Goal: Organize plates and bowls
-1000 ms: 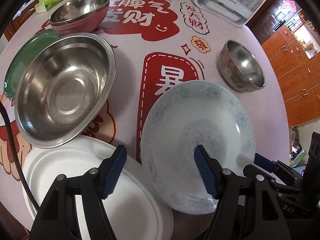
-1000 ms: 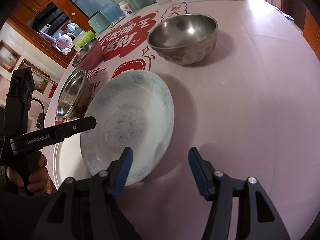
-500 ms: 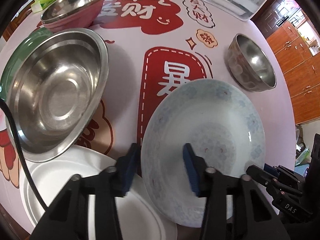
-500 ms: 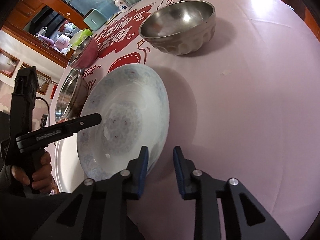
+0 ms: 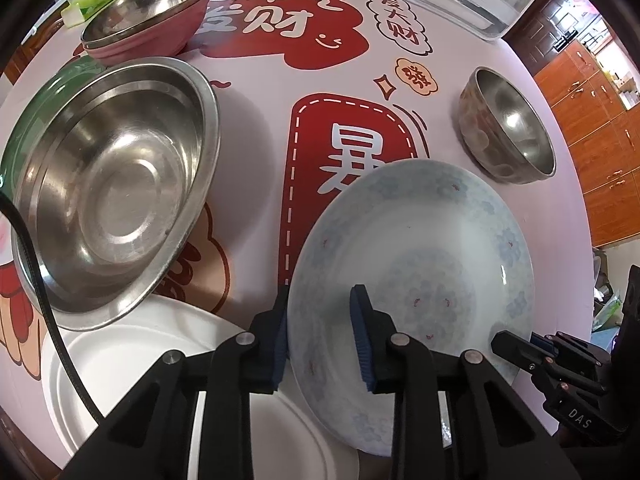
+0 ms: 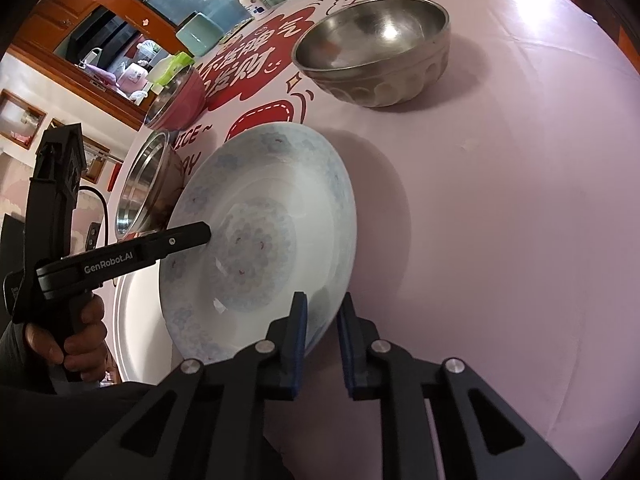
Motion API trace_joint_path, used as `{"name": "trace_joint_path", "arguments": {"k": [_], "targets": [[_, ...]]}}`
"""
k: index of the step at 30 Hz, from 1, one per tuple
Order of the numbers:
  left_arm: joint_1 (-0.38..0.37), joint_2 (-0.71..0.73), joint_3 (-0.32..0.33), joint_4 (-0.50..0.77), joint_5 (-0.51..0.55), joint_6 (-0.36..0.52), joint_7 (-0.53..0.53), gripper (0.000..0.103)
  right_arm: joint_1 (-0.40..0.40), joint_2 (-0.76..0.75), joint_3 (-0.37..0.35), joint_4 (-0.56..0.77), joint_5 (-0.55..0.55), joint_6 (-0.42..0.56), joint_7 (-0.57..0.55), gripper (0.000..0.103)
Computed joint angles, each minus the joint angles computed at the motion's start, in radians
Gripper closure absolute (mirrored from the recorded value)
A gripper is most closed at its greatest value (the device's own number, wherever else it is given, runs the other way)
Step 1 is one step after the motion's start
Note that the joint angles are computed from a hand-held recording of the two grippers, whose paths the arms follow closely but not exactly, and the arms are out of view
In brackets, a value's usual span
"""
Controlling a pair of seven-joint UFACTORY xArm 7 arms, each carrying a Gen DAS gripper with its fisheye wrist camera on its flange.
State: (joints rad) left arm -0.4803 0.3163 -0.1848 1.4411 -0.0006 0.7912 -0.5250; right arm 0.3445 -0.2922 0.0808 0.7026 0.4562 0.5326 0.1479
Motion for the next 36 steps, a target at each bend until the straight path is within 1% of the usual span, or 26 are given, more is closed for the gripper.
{"name": "trace_joint_path", "arguments": {"k": [9,19,28,36], "targets": [[-0.001,-0.009,0.001,-0.011,0.006,-0.003,0.0,0.076,-0.001,0.0,0.0,0.004,-0.001,0.011,0.002,0.089],[-0.02,-0.012,-0.001,-0.006,0.035,-0.005,-0.012,0.077,0.0,-0.022,-0.003,-0.013,0.012,0.008,0.008,0.089],[-0.018,-0.078,-0.008,-0.07,0.037,-0.056,-0.01,0.077,0.004,-0.065,0.007,-0.034,-0.029,-0.012,0.039,0.089],[-0.019,-0.168,-0.015,-0.162,0.072,-0.099,-0.053,0.077,0.023,-0.105,0.013,-0.047,-0.06,-0.027,0.05,0.089]]}}
